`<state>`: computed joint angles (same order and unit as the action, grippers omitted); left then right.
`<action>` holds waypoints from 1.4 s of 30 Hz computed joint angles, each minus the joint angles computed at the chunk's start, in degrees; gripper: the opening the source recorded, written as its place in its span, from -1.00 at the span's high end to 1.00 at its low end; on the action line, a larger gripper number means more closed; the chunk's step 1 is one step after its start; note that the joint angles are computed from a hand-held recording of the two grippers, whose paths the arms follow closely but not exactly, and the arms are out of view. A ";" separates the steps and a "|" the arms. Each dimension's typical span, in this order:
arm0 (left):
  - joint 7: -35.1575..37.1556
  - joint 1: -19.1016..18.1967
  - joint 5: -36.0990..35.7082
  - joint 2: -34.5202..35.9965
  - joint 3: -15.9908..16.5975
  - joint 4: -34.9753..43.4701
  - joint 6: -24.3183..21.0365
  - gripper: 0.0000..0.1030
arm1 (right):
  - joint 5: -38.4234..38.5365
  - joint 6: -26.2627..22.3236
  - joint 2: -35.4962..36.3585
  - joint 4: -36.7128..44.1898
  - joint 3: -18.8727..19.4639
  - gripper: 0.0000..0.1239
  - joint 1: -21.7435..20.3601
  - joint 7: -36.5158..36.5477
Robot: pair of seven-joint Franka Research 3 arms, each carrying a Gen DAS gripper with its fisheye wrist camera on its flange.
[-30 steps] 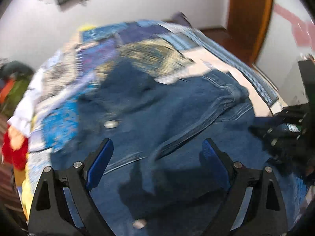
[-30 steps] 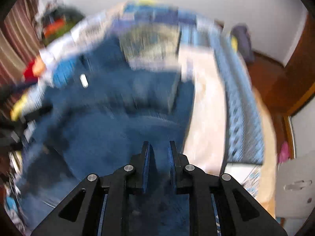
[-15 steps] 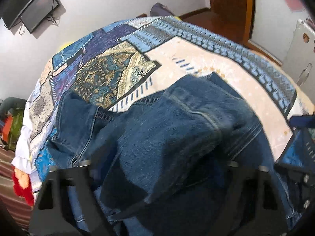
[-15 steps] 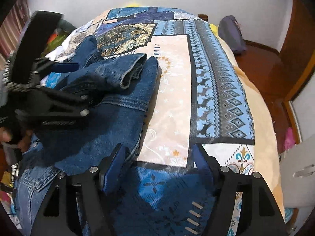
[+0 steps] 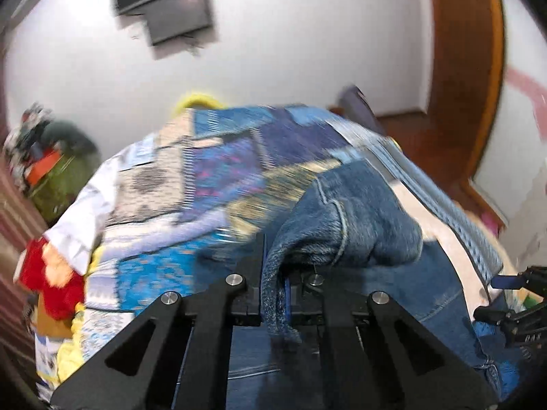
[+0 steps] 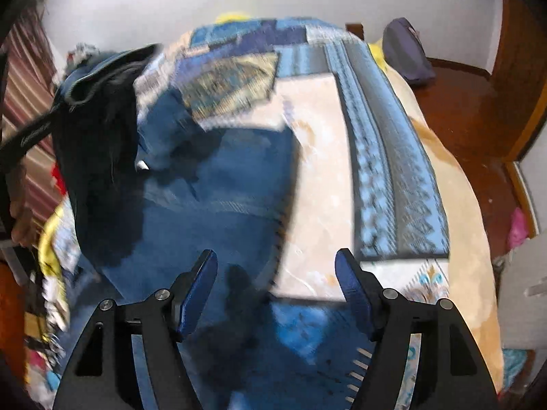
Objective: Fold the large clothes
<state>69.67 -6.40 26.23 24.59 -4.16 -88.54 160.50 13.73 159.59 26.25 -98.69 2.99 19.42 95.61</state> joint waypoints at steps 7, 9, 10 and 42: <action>0.95 7.69 -6.51 -6.10 -0.50 -9.47 3.72 0.87 | -6.46 -5.22 7.38 11.22 -3.06 -0.15 5.11 4.80; 4.40 10.62 -10.65 -6.43 -2.39 -12.01 3.57 0.86 | -7.39 -11.26 11.34 16.59 -2.69 -0.15 5.40 5.56; 5.37 11.30 -11.85 -6.51 -2.60 -13.44 3.27 0.86 | -7.41 -12.34 12.38 17.67 -2.42 -0.16 5.45 5.92; 21.92 22.34 -36.69 4.60 -4.36 -6.44 -15.17 -0.51 | -1.77 -13.14 18.05 28.76 -1.00 -0.31 0.87 6.69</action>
